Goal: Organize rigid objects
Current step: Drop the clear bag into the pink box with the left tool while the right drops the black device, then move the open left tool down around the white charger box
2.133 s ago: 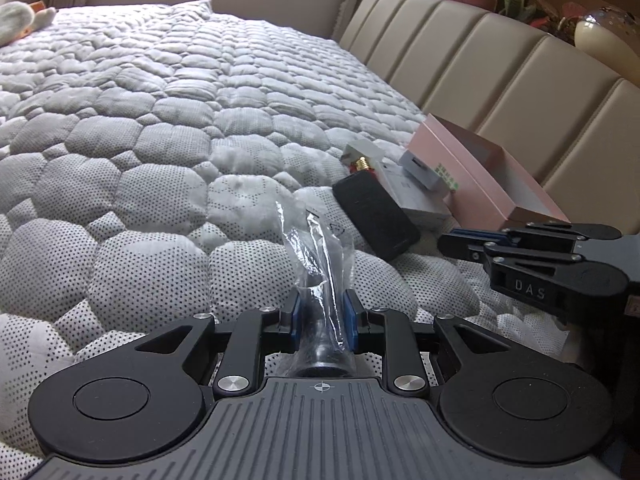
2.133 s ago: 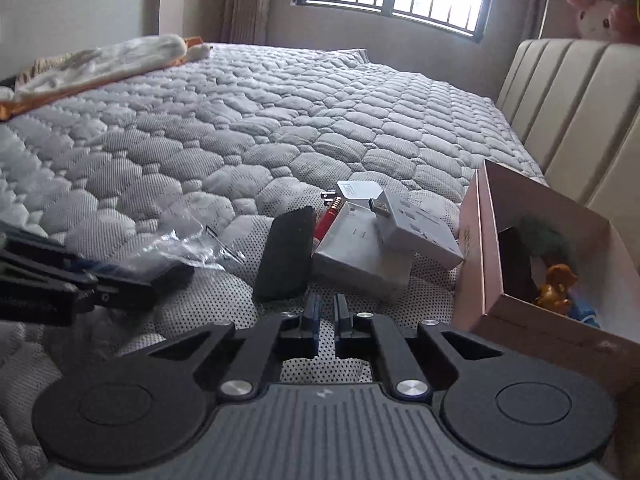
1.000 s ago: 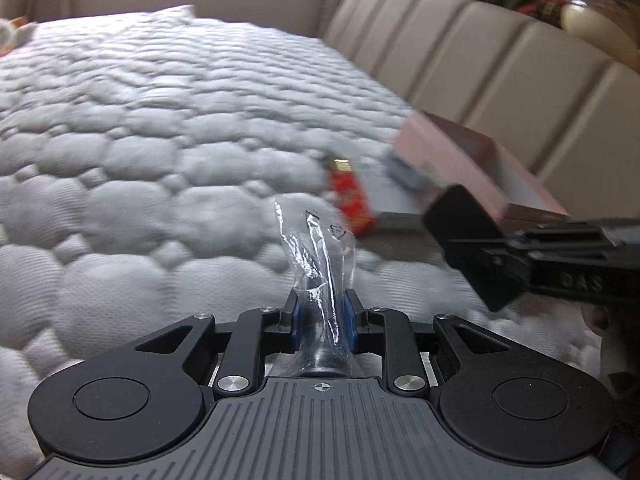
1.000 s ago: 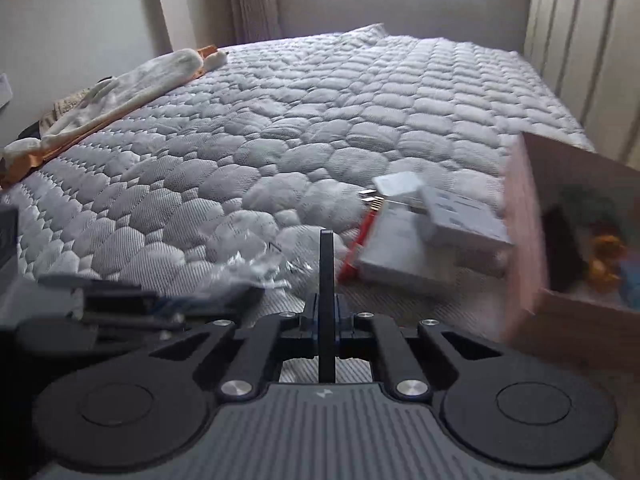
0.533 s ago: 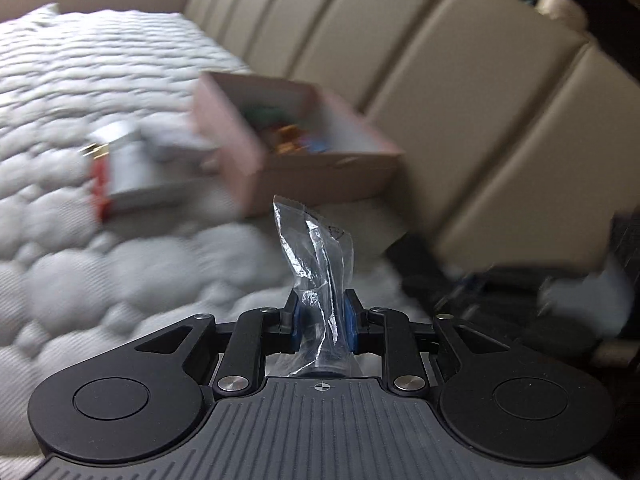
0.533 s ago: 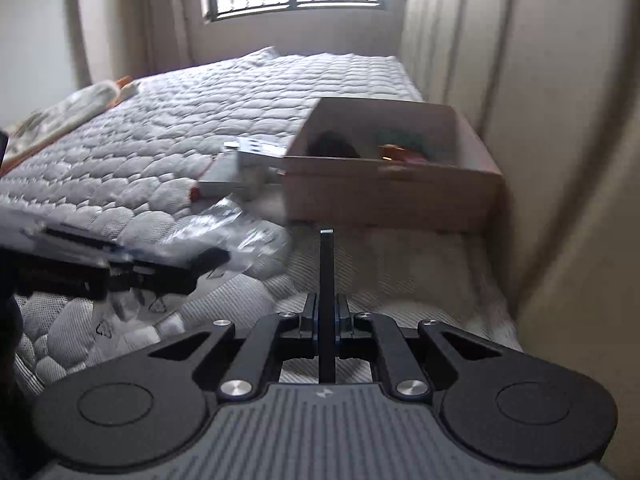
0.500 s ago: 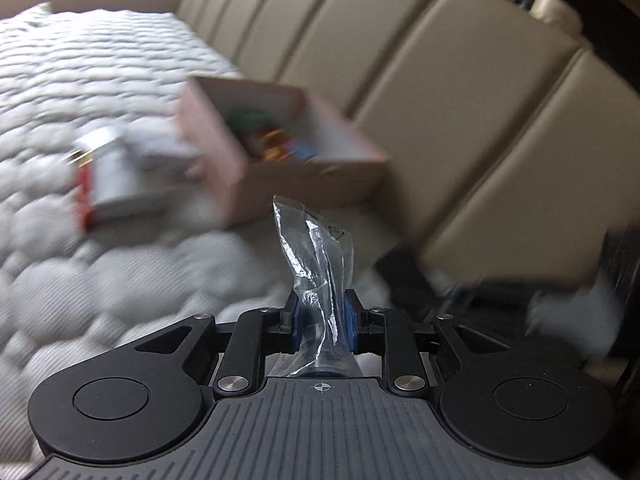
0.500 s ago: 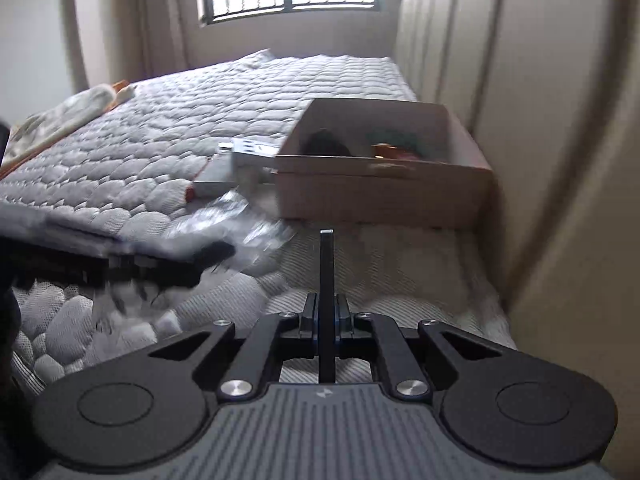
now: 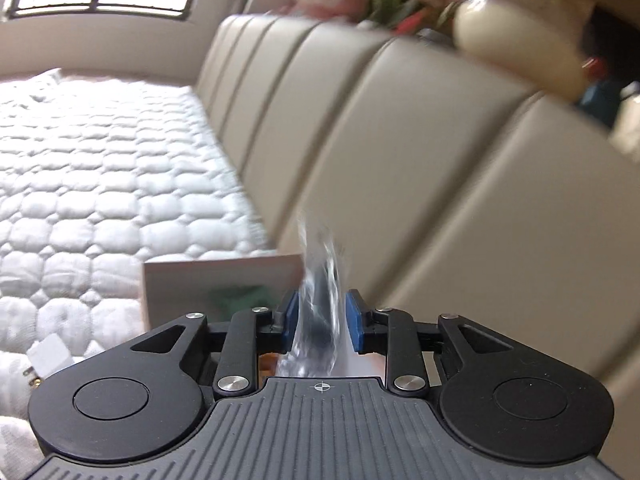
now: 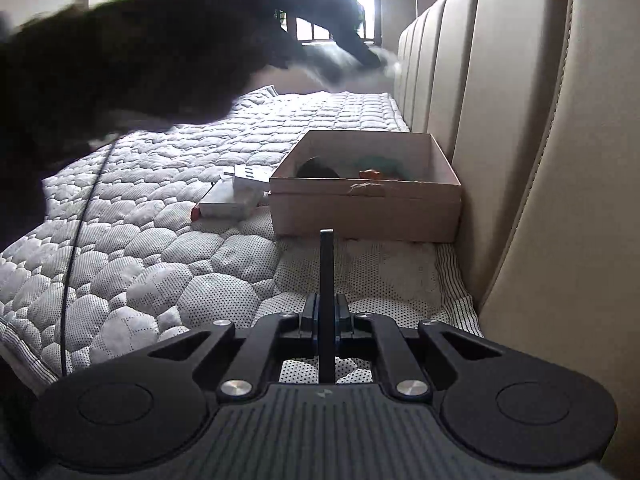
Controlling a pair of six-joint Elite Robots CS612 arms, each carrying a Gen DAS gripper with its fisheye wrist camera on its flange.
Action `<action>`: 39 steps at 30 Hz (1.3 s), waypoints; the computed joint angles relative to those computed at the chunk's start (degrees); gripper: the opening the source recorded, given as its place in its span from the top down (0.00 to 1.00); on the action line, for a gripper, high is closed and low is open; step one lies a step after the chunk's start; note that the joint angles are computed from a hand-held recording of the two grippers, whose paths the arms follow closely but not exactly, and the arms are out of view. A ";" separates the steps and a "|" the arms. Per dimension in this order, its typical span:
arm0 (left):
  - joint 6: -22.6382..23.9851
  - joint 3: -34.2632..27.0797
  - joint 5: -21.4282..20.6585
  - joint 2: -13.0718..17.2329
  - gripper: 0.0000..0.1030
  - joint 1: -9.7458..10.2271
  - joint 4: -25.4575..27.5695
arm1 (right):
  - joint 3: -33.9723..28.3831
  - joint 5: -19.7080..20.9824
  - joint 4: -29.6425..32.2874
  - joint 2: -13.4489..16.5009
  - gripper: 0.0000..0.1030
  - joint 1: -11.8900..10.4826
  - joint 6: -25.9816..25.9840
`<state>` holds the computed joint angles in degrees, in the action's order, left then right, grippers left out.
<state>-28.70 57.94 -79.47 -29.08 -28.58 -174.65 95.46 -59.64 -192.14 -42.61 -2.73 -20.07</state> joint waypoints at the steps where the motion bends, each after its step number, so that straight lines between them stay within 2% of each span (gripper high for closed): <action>1: -0.02 -0.73 0.80 0.48 0.73 -0.05 1.78 | 0.01 -0.01 0.07 0.03 0.94 0.02 -0.14; 5: -1.72 0.36 -0.33 0.74 0.73 0.15 2.61 | -0.04 -0.24 0.89 0.10 0.94 0.10 -0.84; 8: -1.56 3.12 -0.14 -0.10 0.73 0.22 0.86 | -0.41 -0.95 1.77 0.27 0.94 0.32 -1.00; 15: -0.21 15.96 -0.25 -4.94 0.73 -0.55 -9.65 | -1.94 -2.52 5.06 0.46 0.93 0.92 -1.33; 18: -1.59 21.62 2.10 -7.29 0.73 -1.07 -10.48 | -3.29 -2.95 7.35 0.42 0.93 1.13 -1.48; 21: -4.29 27.14 3.75 -8.95 0.73 -1.35 -14.39 | -5.49 -3.58 8.59 0.59 0.93 1.47 -0.35; 25: -6.66 32.78 3.62 -10.90 0.73 -0.84 -17.98 | -11.08 -6.19 7.67 1.96 0.93 2.85 3.05; 28: -8.68 35.58 3.93 -12.00 0.73 -0.11 -18.75 | -18.20 -11.35 4.76 4.71 0.93 4.72 7.61; 30: -9.83 37.14 4.65 -12.69 0.73 0.14 -18.99 | -24.17 -13.60 7.07 7.00 0.93 5.95 6.40; 32: -10.94 38.74 4.88 -13.18 0.73 0.56 -20.07 | -29.04 -16.48 11.01 8.85 0.80 6.88 5.59; 33: -11.48 39.28 4.91 -13.27 0.73 0.81 -20.43 | -30.43 -18.32 13.08 9.25 0.65 7.22 6.21; 34: -12.01 39.79 5.00 -13.31 0.73 1.07 -20.82 | -30.98 -18.63 14.30 9.39 0.53 7.25 7.46; 37: -14.00 40.03 4.90 -12.95 0.73 1.82 -20.70 | -28.00 -14.75 12.60 8.55 0.44 6.20 10.52; 39: -14.80 39.58 4.31 -12.54 0.73 2.23 -20.51 | -24.02 -14.93 9.30 7.59 0.42 6.00 8.57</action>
